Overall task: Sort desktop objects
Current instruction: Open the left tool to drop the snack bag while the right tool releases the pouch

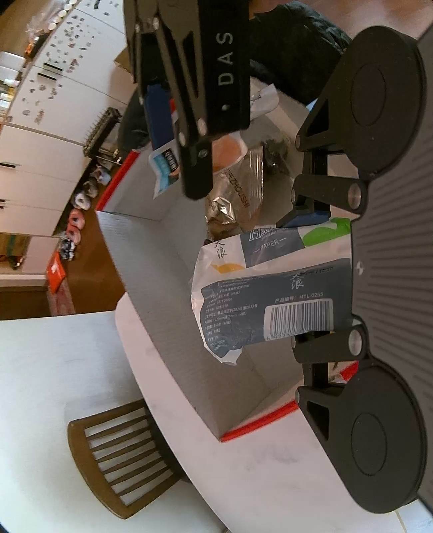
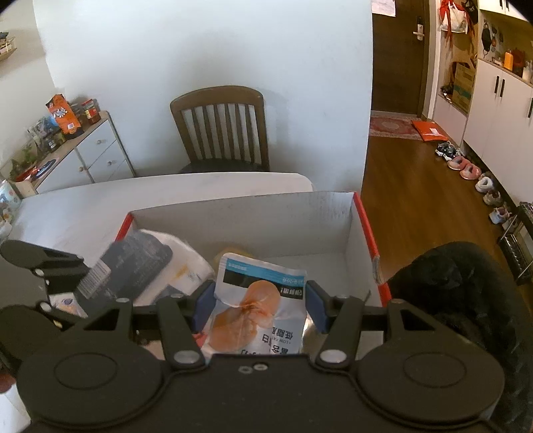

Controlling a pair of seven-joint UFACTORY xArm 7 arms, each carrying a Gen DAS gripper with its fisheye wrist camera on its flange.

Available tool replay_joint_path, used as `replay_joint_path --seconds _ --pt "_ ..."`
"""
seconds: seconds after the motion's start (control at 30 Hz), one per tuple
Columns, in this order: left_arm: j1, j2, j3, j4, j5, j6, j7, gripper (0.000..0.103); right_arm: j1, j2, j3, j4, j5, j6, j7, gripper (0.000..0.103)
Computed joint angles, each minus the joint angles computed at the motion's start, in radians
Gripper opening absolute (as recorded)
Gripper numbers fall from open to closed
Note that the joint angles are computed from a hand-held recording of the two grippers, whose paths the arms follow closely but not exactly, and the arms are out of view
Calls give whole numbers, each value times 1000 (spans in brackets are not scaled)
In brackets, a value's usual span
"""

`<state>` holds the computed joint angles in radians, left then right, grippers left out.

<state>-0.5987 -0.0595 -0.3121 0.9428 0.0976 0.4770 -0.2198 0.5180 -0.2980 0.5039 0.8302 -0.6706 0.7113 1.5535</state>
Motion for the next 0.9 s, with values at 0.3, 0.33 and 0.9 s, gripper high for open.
replay_joint_path --seconds 0.3,0.33,0.9 --pt "-11 93 6 77 56 67 -33 47 -5 71 -35 -20 -2 -50 15 57" --pt "-14 102 6 86 63 76 -34 47 -1 76 -40 -24 -1 -53 18 57" --pt "-30 149 24 129 81 129 -64 59 26 96 -82 -50 27 -100 9 64"
